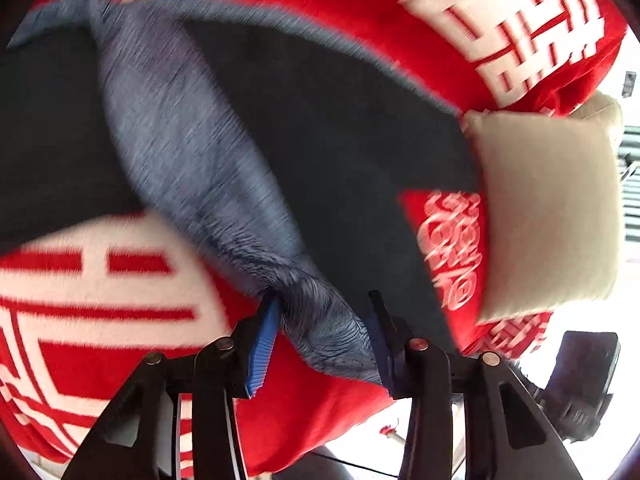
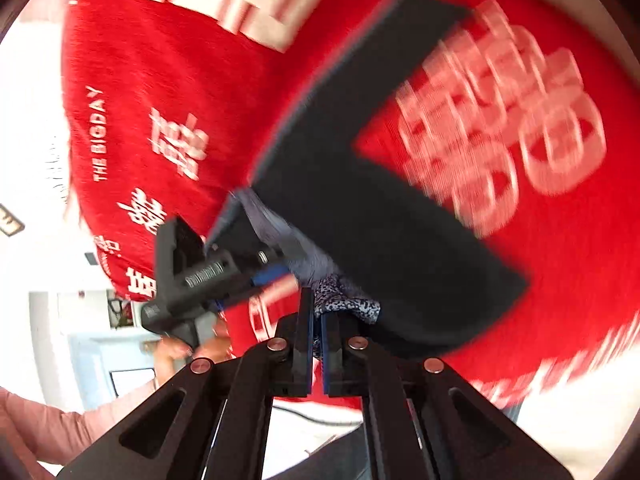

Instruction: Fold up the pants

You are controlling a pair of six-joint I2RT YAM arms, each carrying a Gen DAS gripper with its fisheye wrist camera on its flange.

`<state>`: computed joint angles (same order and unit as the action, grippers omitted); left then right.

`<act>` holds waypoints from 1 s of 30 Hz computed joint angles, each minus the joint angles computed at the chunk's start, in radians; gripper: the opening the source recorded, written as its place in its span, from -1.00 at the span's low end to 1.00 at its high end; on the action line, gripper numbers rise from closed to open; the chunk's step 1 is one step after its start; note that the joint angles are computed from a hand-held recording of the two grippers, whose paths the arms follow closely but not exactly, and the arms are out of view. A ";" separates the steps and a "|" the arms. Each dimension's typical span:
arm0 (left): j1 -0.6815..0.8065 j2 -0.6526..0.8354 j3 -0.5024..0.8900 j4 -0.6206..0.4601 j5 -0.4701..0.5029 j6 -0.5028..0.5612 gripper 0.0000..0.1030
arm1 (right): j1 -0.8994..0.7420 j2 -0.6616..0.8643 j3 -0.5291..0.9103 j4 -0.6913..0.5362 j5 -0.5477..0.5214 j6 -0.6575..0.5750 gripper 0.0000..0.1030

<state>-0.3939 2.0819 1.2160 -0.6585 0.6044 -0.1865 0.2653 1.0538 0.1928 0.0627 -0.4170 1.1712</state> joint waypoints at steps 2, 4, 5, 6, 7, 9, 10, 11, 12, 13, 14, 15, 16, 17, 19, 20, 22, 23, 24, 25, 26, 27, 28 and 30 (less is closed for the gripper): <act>-0.026 -0.002 0.074 0.004 -0.003 -0.048 -0.13 | -0.182 0.092 0.123 -0.093 -0.108 -0.193 -0.94; -0.039 0.021 0.177 0.001 -0.013 -0.087 -0.13 | -0.297 0.208 0.254 -0.163 -0.161 -0.346 -0.94; -0.043 0.043 0.239 -0.010 -0.029 -0.101 -0.13 | -0.342 0.266 0.320 -0.207 -0.169 -0.418 -0.94; -0.050 0.073 0.317 -0.023 -0.062 -0.115 -0.12 | -0.382 0.336 0.397 -0.246 -0.169 -0.489 -0.94; -0.054 0.098 0.382 -0.039 -0.099 -0.123 -0.12 | -0.432 0.406 0.469 -0.279 -0.174 -0.562 -0.94; -0.057 0.148 0.513 -0.087 -0.172 -0.122 -0.12 | -0.503 0.545 0.615 -0.336 -0.152 -0.671 -0.94; -0.055 0.162 0.553 -0.102 -0.197 -0.118 -0.12 | -0.521 0.604 0.673 -0.350 -0.137 -0.703 -0.94; -0.055 0.176 0.591 -0.119 -0.230 -0.111 -0.12 | -0.537 0.681 0.749 -0.368 -0.116 -0.733 -0.94; -0.056 0.178 0.610 -0.133 -0.282 -0.094 -0.08 | -0.553 0.714 0.786 -0.389 -0.106 -0.757 -0.94; -0.053 0.183 0.624 -0.146 -0.321 -0.078 0.00 | -0.562 0.784 0.854 -0.414 -0.082 -0.786 -0.94; -0.055 0.177 0.612 -0.147 -0.378 -0.066 0.28 | -0.571 0.832 0.892 -0.429 -0.068 -0.813 -0.94; -0.055 0.170 0.589 -0.136 -0.421 -0.057 0.36 | -0.571 0.909 0.961 -0.461 -0.046 -0.840 -0.94; -0.051 0.169 0.575 -0.134 -0.446 -0.046 0.36 | -0.570 0.943 0.981 -0.471 -0.032 -0.857 -0.94; -0.048 0.182 0.573 -0.145 -0.468 -0.038 0.36 | -0.560 0.986 1.021 -0.491 -0.003 -0.876 -0.94; -0.037 0.208 0.558 -0.159 -0.510 -0.039 0.36 | -0.536 1.081 1.111 -0.533 0.075 -0.932 -0.94; -0.033 0.214 0.544 -0.155 -0.524 -0.043 0.36 | -0.533 1.119 1.141 -0.546 0.098 -0.946 -0.94; -0.039 0.239 0.526 -0.143 -0.580 -0.053 0.36 | -0.539 1.186 1.203 -0.590 0.108 -0.945 -0.92; -0.041 0.242 0.507 -0.134 -0.606 -0.052 0.36 | -0.546 1.211 1.234 -0.619 0.104 -0.931 -0.91; -0.043 0.249 0.497 -0.128 -0.622 -0.054 0.36 | -0.559 1.217 1.243 -0.630 0.089 -0.920 -0.90; -0.042 0.257 0.493 -0.126 -0.634 -0.056 0.36 | -0.567 1.211 1.239 -0.630 0.077 -0.907 -0.86; -0.047 0.263 0.486 -0.121 -0.640 -0.062 0.36 | -0.572 1.195 1.231 -0.630 0.073 -0.897 -0.74; -0.048 0.273 0.489 -0.121 -0.641 -0.067 0.36 | -0.570 1.175 1.225 -0.639 0.107 -0.889 0.04; -0.052 0.287 0.500 -0.125 -0.644 -0.074 0.36 | -0.565 1.152 1.220 -0.652 0.170 -0.877 0.49; -0.059 0.314 0.524 -0.133 -0.646 -0.087 0.36 | -0.580 1.069 1.141 -0.584 0.126 -0.838 0.49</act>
